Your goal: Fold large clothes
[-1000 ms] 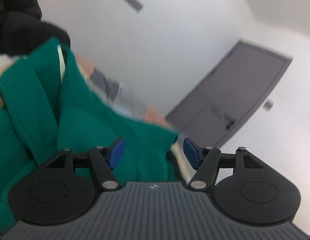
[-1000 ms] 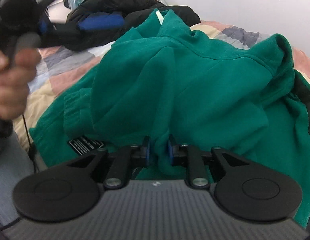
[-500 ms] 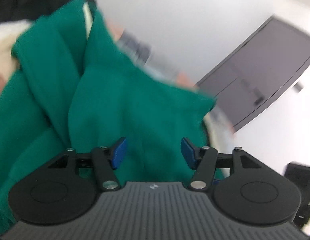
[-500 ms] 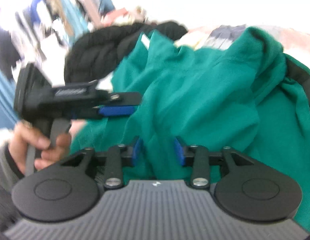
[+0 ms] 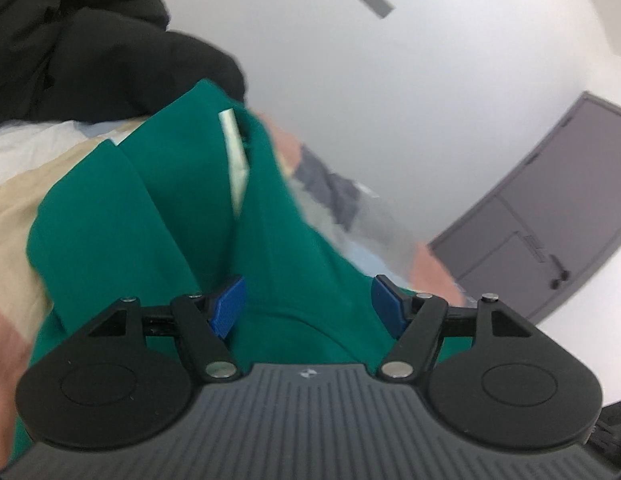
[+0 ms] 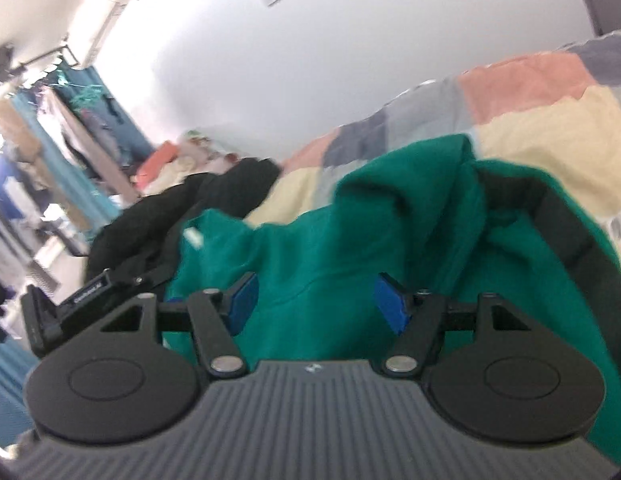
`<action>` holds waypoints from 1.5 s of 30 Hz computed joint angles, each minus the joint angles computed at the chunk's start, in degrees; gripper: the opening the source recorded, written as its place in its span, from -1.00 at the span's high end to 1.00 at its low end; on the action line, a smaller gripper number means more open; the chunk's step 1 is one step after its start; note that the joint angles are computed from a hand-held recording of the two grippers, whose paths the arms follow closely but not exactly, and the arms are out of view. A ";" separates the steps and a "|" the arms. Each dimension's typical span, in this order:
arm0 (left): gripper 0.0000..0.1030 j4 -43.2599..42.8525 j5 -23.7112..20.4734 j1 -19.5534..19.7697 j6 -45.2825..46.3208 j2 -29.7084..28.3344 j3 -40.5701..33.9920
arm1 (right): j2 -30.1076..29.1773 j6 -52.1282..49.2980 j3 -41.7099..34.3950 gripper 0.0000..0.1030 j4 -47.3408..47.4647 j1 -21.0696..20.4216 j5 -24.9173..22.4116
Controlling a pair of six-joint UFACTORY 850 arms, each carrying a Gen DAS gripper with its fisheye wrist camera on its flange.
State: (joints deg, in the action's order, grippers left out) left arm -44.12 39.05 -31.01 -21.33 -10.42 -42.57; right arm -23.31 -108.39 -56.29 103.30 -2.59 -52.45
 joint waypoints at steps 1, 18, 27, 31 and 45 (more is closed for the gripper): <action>-0.42 0.65 -0.44 0.63 -0.42 -1.05 -0.61 | -0.99 -0.68 -0.69 -0.30 1.08 0.40 0.73; 0.62 11.93 3.28 5.82 -7.61 -5.51 -3.13 | -11.04 -1.73 -10.52 0.33 11.83 4.75 0.98; 0.64 7.06 6.79 6.83 -1.71 -0.57 -2.80 | -11.36 1.27 -13.54 0.41 18.76 6.05 -10.71; 0.64 2.27 1.74 7.80 6.77 -3.50 -7.67 | -13.31 -0.09 -16.91 0.41 20.36 7.68 -4.07; 0.61 2.37 -5.56 11.73 8.99 -15.33 -15.69 | -18.89 -4.82 -20.83 0.42 17.81 9.94 10.02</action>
State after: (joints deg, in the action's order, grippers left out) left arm -41.75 33.49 -19.27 -12.34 -25.76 -58.27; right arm -42.20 -113.21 -77.12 121.12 7.35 -42.43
